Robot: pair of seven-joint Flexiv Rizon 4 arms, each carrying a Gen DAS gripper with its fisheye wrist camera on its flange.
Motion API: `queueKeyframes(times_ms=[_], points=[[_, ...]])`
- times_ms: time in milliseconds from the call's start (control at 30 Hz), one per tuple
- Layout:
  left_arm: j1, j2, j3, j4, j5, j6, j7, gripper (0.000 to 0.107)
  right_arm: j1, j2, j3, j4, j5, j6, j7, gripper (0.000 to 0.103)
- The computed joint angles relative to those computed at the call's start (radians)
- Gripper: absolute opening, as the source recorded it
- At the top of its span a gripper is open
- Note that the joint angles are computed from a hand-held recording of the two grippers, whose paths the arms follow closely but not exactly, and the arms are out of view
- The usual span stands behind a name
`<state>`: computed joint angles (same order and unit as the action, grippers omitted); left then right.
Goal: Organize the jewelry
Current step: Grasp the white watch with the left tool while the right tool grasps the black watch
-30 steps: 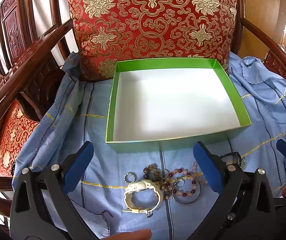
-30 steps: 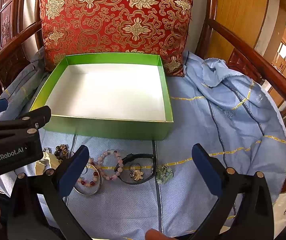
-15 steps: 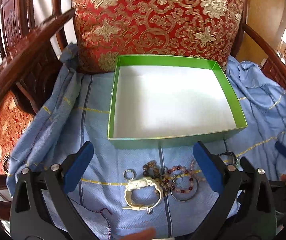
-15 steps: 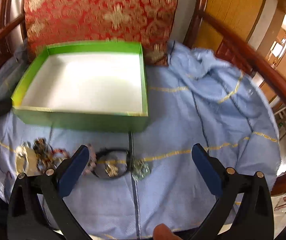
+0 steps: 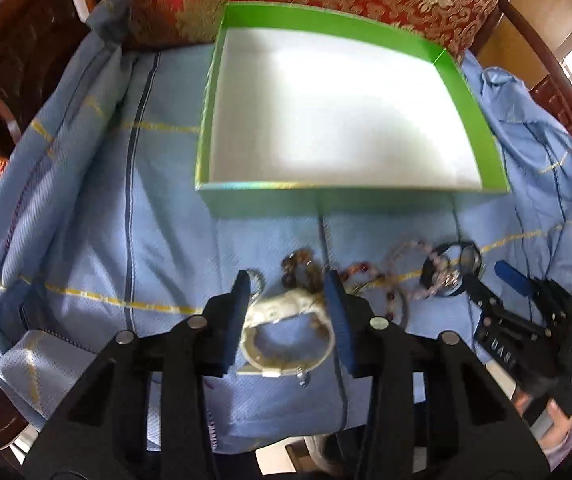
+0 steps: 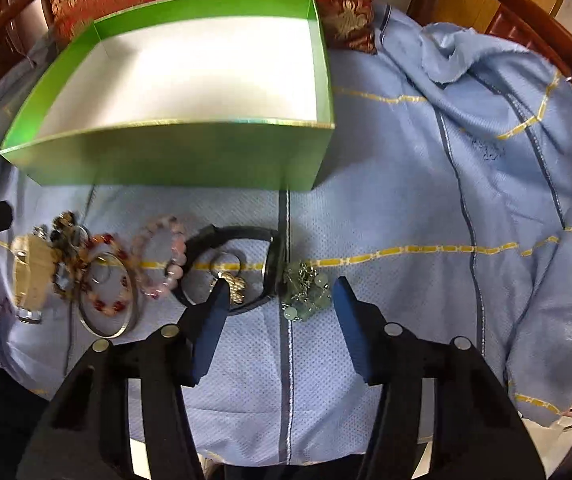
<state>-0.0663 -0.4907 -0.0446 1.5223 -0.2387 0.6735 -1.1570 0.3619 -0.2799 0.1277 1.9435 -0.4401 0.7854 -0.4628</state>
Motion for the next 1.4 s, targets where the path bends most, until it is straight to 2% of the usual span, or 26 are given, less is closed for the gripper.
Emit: queueKeyframes(times_ms=[133,200,233,267,333,433,500,533,567,633,700,733,767,933,1000,1133,1200,1233,1267,1400], points=[[-0.002,-0.020,0.019,-0.013,0.035,-0.031,-0.030,0.042,0.002,-0.019,-0.011,-0.007,-0.015,-0.022,0.011,0.055],[0.007,-0.011,0.009,0.012,0.020,-0.011,-0.008,0.043,-0.001,-0.027,-0.013,-0.010,-0.017,-0.019,0.007,0.048],[0.009,-0.007,0.005,0.021,0.016,-0.006,0.003,0.045,-0.002,-0.033,-0.013,-0.012,-0.015,-0.016,0.003,0.040],[0.010,-0.007,0.004,0.022,0.015,-0.007,0.007,0.049,-0.005,-0.033,-0.010,-0.011,-0.006,-0.020,-0.007,0.036],[0.005,-0.004,0.006,0.028,0.025,-0.006,0.017,0.056,0.002,-0.044,-0.015,-0.021,-0.018,-0.030,-0.009,0.033],[0.006,0.009,-0.006,0.050,0.009,0.007,0.047,0.056,0.000,-0.042,-0.027,0.001,-0.057,0.026,0.003,0.025],[0.005,0.018,-0.011,0.064,0.002,0.012,0.070,0.049,-0.001,-0.041,-0.027,0.001,-0.057,0.030,0.006,0.024],[0.003,0.020,-0.012,0.066,0.005,0.009,0.082,0.036,-0.001,-0.040,-0.026,-0.002,-0.055,0.028,0.006,0.024],[-0.004,0.019,-0.009,0.063,0.013,0.009,0.084,0.029,0.002,-0.037,-0.024,-0.002,-0.055,0.023,0.008,0.023],[-0.025,0.022,0.006,0.073,0.046,0.049,0.065,0.020,0.003,-0.031,-0.026,-0.004,-0.063,0.018,0.011,0.021],[-0.020,0.019,0.001,0.066,0.029,0.046,0.053,0.015,0.005,-0.027,-0.028,-0.004,-0.076,0.018,0.017,0.017],[-0.018,0.019,0.000,0.066,0.019,0.056,0.045,0.004,0.008,-0.021,-0.029,-0.003,-0.088,0.014,0.027,0.016],[-0.013,0.017,-0.002,0.065,0.008,0.058,0.043,0.001,0.015,-0.018,-0.030,-0.005,-0.103,0.006,0.039,0.016],[-0.015,0.019,0.013,0.062,0.022,0.108,-0.006,0.001,0.025,0.004,-0.029,-0.001,-0.166,-0.015,0.073,0.013],[-0.015,0.023,0.010,0.066,0.029,0.114,0.000,0.003,0.025,0.009,-0.025,-0.001,-0.175,-0.026,0.078,0.013],[-0.018,0.032,0.005,0.074,0.038,0.119,0.013,0.023,0.026,0.006,-0.013,-0.010,-0.155,-0.057,0.074,0.013],[-0.017,0.034,0.004,0.076,0.035,0.114,0.019,0.034,0.024,0.003,-0.014,-0.009,-0.151,-0.064,0.076,0.019],[-0.015,0.035,0.002,0.078,0.033,0.112,0.023,0.042,0.024,0.001,-0.014,-0.010,-0.151,-0.068,0.076,0.026],[-0.013,0.037,0.001,0.082,0.030,0.113,0.030,0.046,0.020,-0.002,-0.018,-0.009,-0.158,-0.064,0.073,0.028],[-0.016,0.030,0.003,0.077,0.035,0.092,0.038,0.046,0.023,-0.012,-0.019,-0.016,-0.163,-0.082,0.067,0.030]])
